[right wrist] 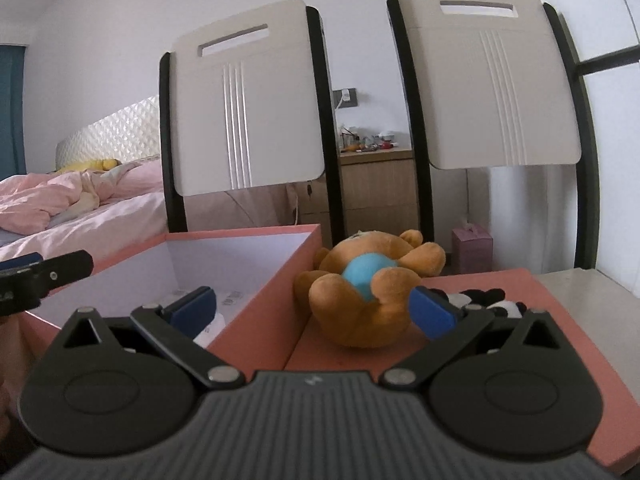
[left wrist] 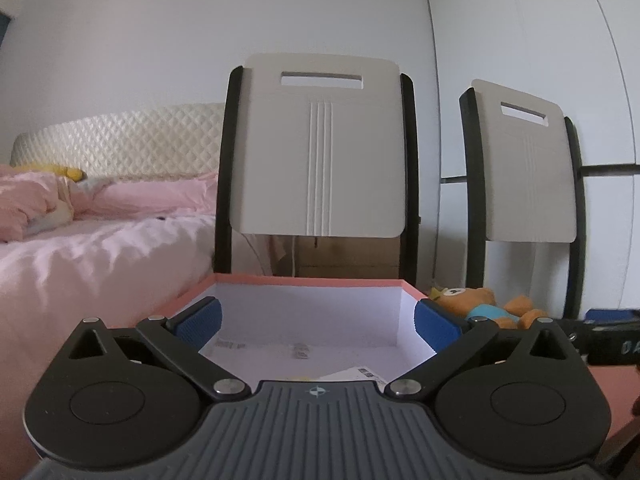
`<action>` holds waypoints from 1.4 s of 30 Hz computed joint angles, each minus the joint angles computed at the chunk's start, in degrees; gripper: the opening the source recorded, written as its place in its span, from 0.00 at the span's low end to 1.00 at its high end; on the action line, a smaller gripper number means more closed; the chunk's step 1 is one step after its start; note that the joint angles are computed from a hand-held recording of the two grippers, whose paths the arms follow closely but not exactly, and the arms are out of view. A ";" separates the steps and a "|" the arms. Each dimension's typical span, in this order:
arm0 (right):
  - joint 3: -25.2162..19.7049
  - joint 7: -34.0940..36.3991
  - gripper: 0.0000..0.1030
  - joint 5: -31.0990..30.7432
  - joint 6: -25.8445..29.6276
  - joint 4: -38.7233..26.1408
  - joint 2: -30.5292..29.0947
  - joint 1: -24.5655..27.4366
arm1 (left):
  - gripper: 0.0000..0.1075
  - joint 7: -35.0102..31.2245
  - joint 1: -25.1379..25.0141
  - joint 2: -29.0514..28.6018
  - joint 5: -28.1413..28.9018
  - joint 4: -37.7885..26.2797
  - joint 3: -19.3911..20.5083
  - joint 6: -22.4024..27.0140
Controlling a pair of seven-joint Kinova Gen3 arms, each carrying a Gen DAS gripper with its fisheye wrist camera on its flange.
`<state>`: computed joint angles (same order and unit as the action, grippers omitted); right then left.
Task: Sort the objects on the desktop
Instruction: 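Move the right gripper toward the orange teddy bear in blue shirt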
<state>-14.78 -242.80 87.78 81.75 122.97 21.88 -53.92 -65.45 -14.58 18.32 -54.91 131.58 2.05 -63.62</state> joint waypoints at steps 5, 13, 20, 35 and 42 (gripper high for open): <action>-0.28 1.69 1.00 -0.39 0.66 0.08 -0.21 -0.46 | 0.96 0.17 0.03 0.64 2.25 0.39 0.24 -1.07; -0.13 0.72 1.00 -0.84 2.91 0.16 0.17 -1.54 | 0.96 1.83 -1.01 2.65 1.70 0.73 0.27 -5.99; 0.03 -0.70 1.00 0.73 5.44 0.45 1.45 -2.01 | 0.96 3.27 -0.97 2.46 2.57 0.91 0.24 -6.33; -0.77 5.21 1.00 -0.06 -1.58 -0.34 -2.39 0.42 | 0.96 -2.41 0.69 -0.61 -0.46 -0.47 -0.06 1.54; -0.69 8.19 1.00 -1.06 -1.48 -0.89 -2.55 0.16 | 0.96 -4.81 0.61 -0.75 -1.55 0.02 -0.24 0.67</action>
